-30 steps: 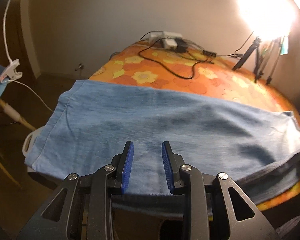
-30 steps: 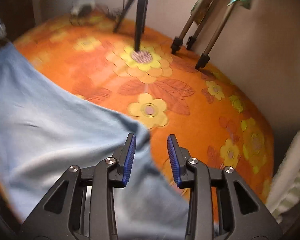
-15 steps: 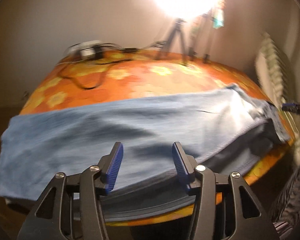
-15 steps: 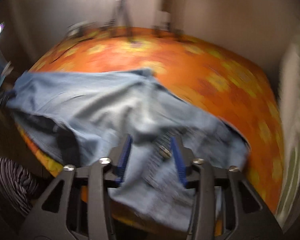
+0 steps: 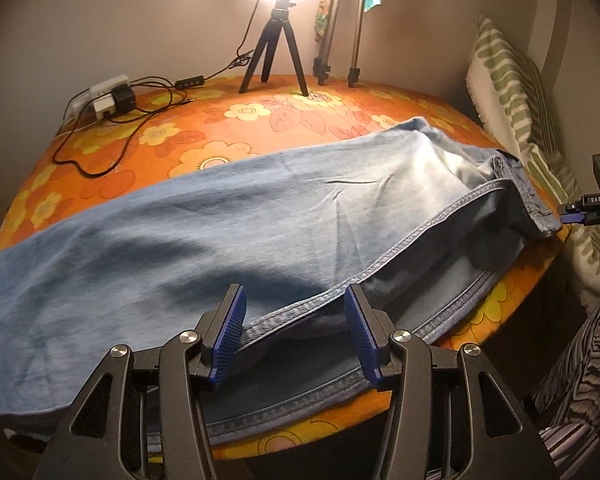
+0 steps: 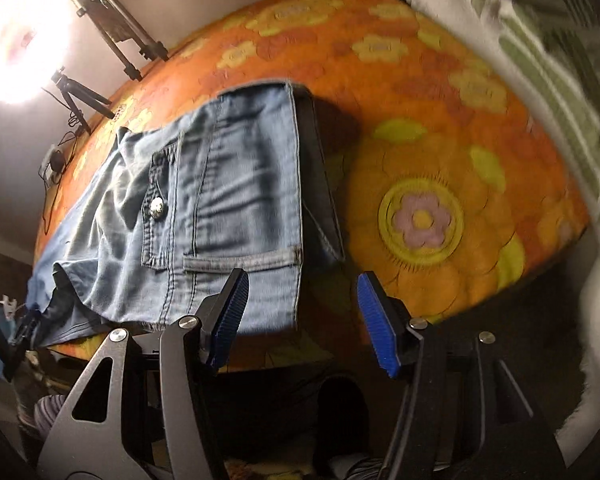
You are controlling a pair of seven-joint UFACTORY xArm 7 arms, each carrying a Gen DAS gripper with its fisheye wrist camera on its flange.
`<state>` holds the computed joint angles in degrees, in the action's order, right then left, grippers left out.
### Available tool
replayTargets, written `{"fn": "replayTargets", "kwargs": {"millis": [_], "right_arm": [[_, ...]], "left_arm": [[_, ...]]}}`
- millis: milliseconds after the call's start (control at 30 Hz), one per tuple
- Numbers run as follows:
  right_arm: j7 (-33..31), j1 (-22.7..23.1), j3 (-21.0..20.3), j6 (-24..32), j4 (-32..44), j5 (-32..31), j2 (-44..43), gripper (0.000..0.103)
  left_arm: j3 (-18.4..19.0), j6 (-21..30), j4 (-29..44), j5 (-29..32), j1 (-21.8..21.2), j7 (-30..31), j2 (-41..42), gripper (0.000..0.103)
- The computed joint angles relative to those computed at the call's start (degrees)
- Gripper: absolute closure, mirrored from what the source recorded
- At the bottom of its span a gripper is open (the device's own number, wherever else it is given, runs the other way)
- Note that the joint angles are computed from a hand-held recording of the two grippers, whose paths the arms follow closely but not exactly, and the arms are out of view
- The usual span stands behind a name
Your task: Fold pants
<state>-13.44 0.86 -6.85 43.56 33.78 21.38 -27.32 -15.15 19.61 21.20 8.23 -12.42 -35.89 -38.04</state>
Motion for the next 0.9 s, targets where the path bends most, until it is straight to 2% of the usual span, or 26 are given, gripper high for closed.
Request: {"fn": "replayTargets", "kwargs": {"millis": [200,233,267,367,467,533,600,700,733,800,900], "right_arm": [[-1.76,2.04,-1.13,3.66,0.06,5.11,2.11,0.045],[-1.94,1.95,-1.04,4.37,0.21,5.46,2.13,0.052],[-2.37,2.13,-0.98,4.9,0.44,6.11,2.42,0.07],[-3.13,2.15,-0.03,3.2,0.5,6.54,2.01,0.089],[-4.07,2.5,1.28,-0.33,1.43,5.74,1.2,0.092],[-3.27,2.17,3.64,-3.81,2.16,1.52,0.55,0.092],[-2.24,1.37,6.6,-9.09,2.16,-4.71,-0.83,0.093],[-0.94,-1.01,11.51,-19.39,-1.95,-16.32,-4.14,0.093],[-1.24,-0.04,10.25,-19.5,-2.29,-17.24,-4.17,0.093],[-3.41,3.01,6.24,-14.69,-1.48,-15.79,-2.32,0.093],[-5.42,3.79,3.49,-8.37,0.52,-14.24,1.14,0.093]], "left_arm": [[-1.25,-0.08,-0.27,0.61,0.81,-1.65,-0.08,0.053],[-1.21,-0.06,-0.33,0.77,0.81,-1.7,-0.16,0.053],[-1.33,0.0,-0.33,0.9,0.86,-1.92,-0.21,0.053],[-1.11,0.01,-0.2,1.06,0.49,-1.85,0.1,0.053],[-0.86,0.27,0.34,1.01,-0.18,-1.42,1.17,0.053],[-0.55,0.33,0.52,0.86,-0.7,-1.0,1.63,0.053],[-0.4,0.44,0.5,0.68,-1.12,-0.75,1.69,0.053],[0.11,0.86,0.34,0.28,-2.03,0.16,1.86,0.053],[0.21,1.17,0.21,0.2,-2.29,0.53,1.81,0.053],[0.11,1.62,-0.02,0.12,-2.41,0.64,1.45,0.053],[0.63,1.73,-0.43,-0.44,-2.81,0.85,0.23,0.053]]}}
